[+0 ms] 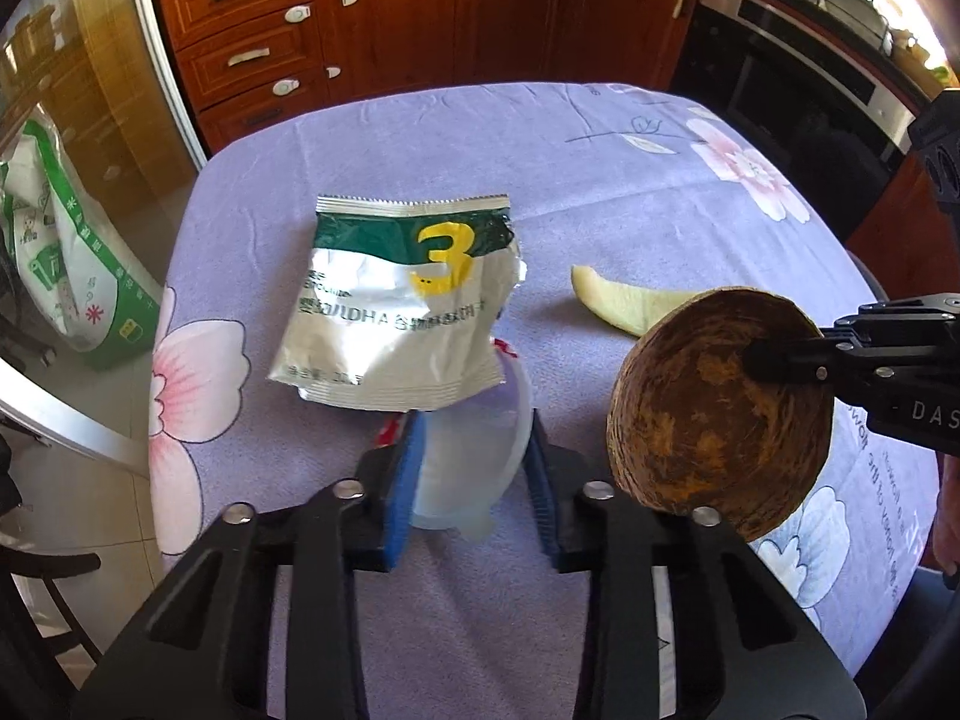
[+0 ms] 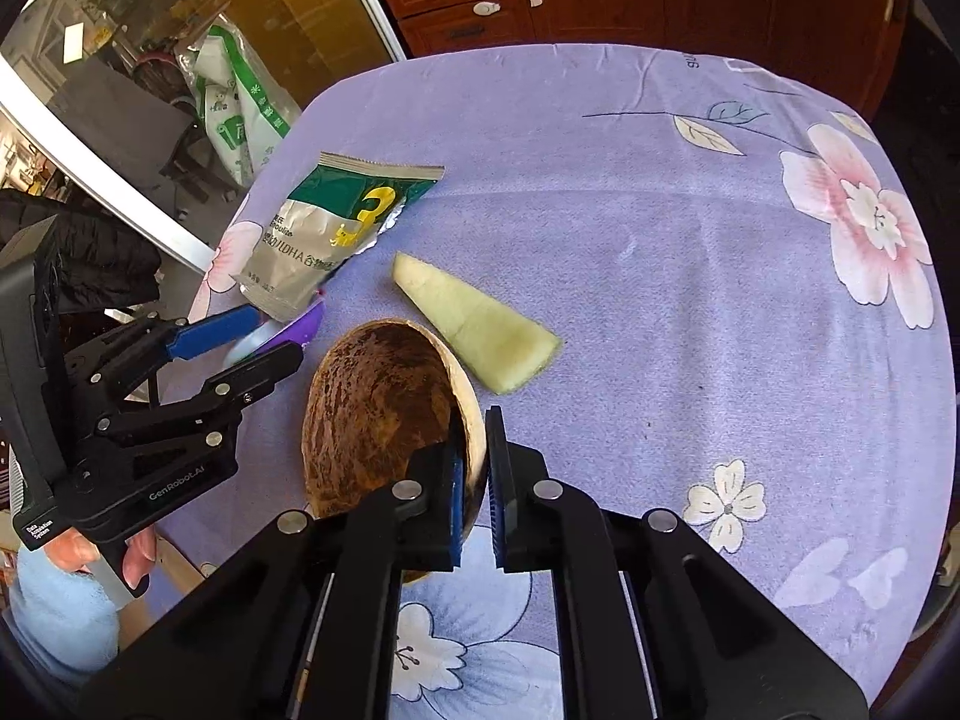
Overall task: Collect trash
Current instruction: 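Grasp the brown wicker bowl with the right tool while the left tool grasps the white plastic lid, then carry bowl and lid over the bin and open the left tool to drop the lid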
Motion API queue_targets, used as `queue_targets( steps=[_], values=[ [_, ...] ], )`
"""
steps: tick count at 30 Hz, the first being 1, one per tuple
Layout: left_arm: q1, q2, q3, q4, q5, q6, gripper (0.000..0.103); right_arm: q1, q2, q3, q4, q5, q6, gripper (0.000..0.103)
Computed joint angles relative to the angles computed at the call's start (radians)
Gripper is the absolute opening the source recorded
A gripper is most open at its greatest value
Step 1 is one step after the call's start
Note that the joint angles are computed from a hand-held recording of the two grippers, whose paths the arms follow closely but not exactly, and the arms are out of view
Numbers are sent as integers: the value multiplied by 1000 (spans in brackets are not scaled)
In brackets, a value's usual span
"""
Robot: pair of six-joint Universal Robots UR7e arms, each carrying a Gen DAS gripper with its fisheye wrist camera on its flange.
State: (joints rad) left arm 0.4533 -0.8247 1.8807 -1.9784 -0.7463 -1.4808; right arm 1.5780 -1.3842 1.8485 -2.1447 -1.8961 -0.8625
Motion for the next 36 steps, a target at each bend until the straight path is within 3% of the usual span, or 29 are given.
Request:
queue_targets(
  steps=[2,9,22,36],
  values=[
    [1,10,-5,-22,-15,20,10,-3,-3,-2,-3,1,2,6],
    [-25,37,-4,-178,-45,70,5,-29,-17,-24,11,9,4,6],
    [-62,173,-213,-44,-29,67,5,-104,-72,-104,64,79,1,6],
    [-63,365,-505,-55,-30,280,6,-235,-92,-297,166,222,27,6]
  ],
)
